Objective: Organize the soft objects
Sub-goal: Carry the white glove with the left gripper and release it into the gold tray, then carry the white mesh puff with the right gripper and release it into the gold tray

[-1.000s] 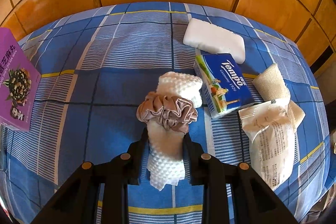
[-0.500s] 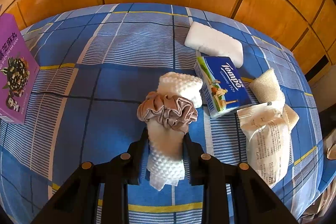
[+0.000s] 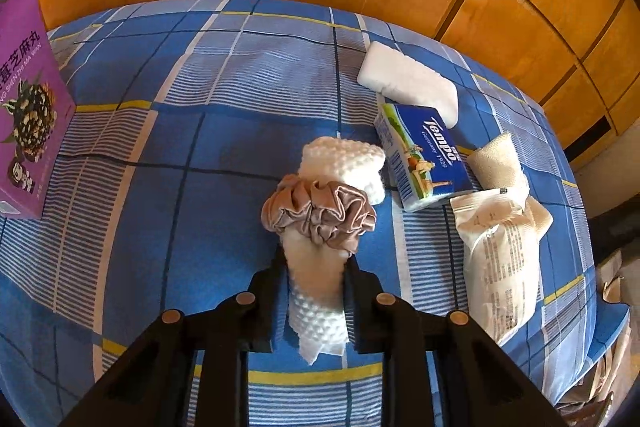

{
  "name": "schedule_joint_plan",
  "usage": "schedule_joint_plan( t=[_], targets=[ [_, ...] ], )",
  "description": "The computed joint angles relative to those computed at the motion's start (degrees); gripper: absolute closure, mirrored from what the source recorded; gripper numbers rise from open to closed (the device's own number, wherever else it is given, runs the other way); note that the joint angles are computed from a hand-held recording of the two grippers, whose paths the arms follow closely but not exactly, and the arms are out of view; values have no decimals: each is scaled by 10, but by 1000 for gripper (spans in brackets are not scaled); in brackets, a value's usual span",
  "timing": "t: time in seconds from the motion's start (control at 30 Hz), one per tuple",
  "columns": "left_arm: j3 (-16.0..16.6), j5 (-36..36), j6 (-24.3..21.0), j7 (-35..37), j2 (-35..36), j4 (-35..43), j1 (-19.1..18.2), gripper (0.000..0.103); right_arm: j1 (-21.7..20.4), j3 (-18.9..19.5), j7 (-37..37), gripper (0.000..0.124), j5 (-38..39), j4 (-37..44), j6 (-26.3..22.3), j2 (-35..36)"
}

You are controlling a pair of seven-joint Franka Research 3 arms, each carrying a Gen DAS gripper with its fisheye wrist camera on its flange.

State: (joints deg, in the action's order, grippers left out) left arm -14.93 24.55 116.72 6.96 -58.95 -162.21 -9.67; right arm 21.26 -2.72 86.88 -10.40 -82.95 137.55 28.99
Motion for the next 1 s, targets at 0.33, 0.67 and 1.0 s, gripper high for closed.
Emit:
schedule_joint_plan(
  t=[0.33, 0.67, 1.0],
  targets=[
    [-27, 19, 3, 1, 19, 30, -21, 56, -8, 20, -8, 102, 48, 43, -51, 12],
    [-40, 51, -11, -2, 30, 56, -29, 45, 11, 53, -55, 102, 112, 287, -118, 86],
    [-39, 51, -23, -13, 21, 53, -33, 36, 108, 122, -208, 102, 205, 402, -187, 95]
  ],
)
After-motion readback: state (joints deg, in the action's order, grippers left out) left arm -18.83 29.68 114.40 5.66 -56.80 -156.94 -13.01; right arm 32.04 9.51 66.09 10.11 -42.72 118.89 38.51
